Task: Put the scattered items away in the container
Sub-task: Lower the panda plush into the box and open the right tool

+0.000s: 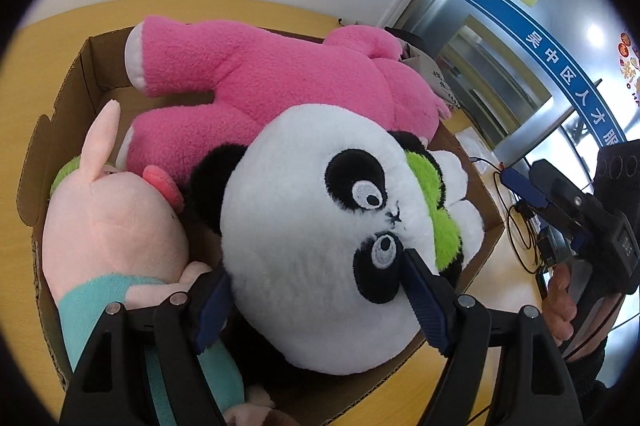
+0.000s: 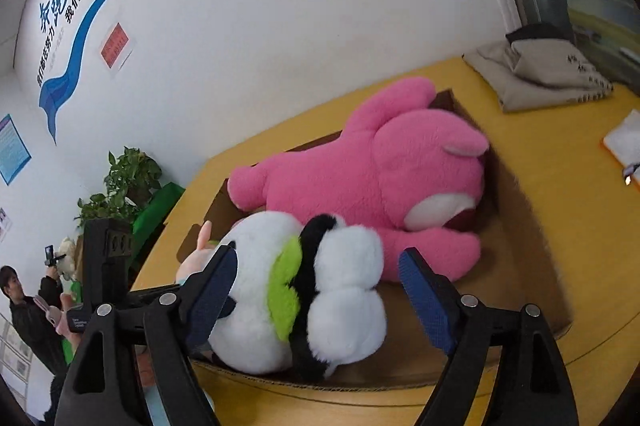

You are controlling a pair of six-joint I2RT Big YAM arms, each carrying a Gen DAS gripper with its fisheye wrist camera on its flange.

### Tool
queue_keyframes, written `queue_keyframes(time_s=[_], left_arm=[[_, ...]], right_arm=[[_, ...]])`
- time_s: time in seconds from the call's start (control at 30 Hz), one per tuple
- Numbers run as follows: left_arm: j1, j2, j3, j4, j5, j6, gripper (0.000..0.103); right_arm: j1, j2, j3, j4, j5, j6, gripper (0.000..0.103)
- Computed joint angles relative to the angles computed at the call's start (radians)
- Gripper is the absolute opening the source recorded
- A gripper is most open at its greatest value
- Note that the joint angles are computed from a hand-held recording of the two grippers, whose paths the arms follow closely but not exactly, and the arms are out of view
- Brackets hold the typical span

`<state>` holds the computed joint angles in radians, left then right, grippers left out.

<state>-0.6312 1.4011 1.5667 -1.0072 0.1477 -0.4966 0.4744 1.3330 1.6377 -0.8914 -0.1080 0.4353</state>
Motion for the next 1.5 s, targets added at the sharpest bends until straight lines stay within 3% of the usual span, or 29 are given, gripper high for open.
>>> queue_keyframes(time_s=[0.03,0.1,0.13,0.23,0.37,0.5,0.53,0.6,0.63,0.8,0.9,1.0,1.27,1.5], left_arm=[[-0.007,-0.005,0.002,0.000,-0.021,-0.016,0.078],[-0.024,-0.039,-0.008,0.016,-0.072,-0.039,0.076],[-0.032,-0.056,-0.014,0.029,-0.087,-0.038,0.076],[-0.051,-0.117,-0.041,0.063,-0.126,-0.055,0.076],[-0.090,-0.155,-0.050,0.054,-0.211,-0.050,0.076],[-0.134,-0.132,-0.039,0.024,-0.243,-0.060,0.076],[-0.144,-0.123,-0.034,0.018,-0.247,-0.065,0.076],[-0.161,-0.119,-0.046,0.021,-0.247,-0.076,0.076],[-0.169,-0.123,-0.058,0.027,-0.245,-0.084,0.076],[-0.208,-0.096,-0.055,0.021,-0.294,-0.096,0.076],[-0.194,-0.068,-0.058,-0.001,-0.299,-0.156,0.076],[-0.181,-0.068,-0.090,-0.011,-0.308,-0.219,0.076],[-0.201,-0.099,-0.136,0.020,-0.340,-0.221,0.076],[-0.239,-0.100,-0.123,0.015,-0.428,-0.226,0.076]], right_arm=[[-0.002,0.033,0.034,-0.038,0.008,-0.020,0.082],[-0.009,0.101,0.086,-0.131,-0.008,-0.051,0.052],[-0.007,0.122,0.095,-0.165,-0.018,-0.064,0.046],[0.035,0.160,0.094,-0.231,0.080,-0.110,0.046],[0.029,0.169,0.038,-0.210,-0.041,-0.090,0.044],[0.024,0.135,0.010,-0.195,-0.033,-0.083,0.052],[0.026,0.120,-0.001,-0.190,-0.019,-0.086,0.057],[0.034,0.084,-0.034,-0.174,0.004,-0.091,0.078],[0.039,0.068,-0.047,-0.170,0.018,-0.097,0.079],[0.082,0.002,-0.104,-0.171,0.186,-0.128,0.092],[0.105,0.002,-0.118,-0.165,0.279,-0.173,0.093],[0.109,-0.016,-0.148,-0.125,0.298,-0.179,0.097],[0.097,-0.082,-0.278,0.077,0.291,-0.251,0.103],[0.083,-0.071,-0.280,0.118,0.283,-0.261,0.102]])
